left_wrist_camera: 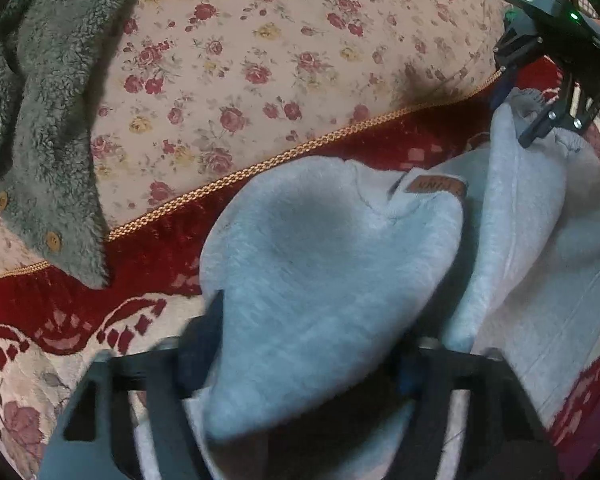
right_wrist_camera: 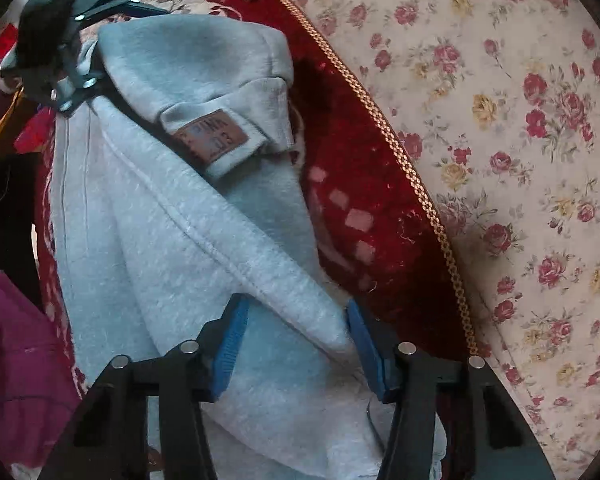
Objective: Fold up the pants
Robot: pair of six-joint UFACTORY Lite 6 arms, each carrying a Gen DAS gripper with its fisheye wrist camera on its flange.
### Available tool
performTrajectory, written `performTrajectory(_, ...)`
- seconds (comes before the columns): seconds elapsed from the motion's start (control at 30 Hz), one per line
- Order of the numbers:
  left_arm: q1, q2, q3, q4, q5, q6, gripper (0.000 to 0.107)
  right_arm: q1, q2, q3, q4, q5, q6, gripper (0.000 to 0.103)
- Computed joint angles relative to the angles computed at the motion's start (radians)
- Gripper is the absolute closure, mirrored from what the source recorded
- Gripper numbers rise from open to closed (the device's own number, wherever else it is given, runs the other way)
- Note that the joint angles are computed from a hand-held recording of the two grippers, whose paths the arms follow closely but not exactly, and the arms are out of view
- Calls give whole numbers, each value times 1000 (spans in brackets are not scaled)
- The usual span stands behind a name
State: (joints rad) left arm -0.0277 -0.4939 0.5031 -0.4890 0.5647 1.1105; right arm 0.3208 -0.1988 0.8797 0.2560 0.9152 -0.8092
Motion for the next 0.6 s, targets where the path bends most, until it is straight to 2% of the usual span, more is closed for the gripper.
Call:
performTrajectory(0.07,5,-4,3,-35,12,2,64,16,-16,5,-25,2,40,46)
performTrajectory(0.13,36,-7,10,-88,30,21,71,-27,-40,1,31,32,50,46)
performTrajectory(0.17,64,4,20,-120,46,35,80,-46,-48,-11,48,30,33,45)
performTrajectory(0.2,98,21,36,-149,64,40,84,-38,-93,-55,40,7,41,45)
performTrajectory(0.27,172,45,60,-200,101,53,86,-3,-164,-120,0,-46,86,46)
performTrajectory(0.3,221,46,68,-226,134,66,86,-3,-175,-130,6,-40,98,46)
performTrajectory(0.5,669,105,143,-348,450,154,87,121,-362,-191,-66,105,227,46)
performTrajectory(0.6,854,197,171,-350,556,198,88,145,-517,-239,-22,217,285,46)
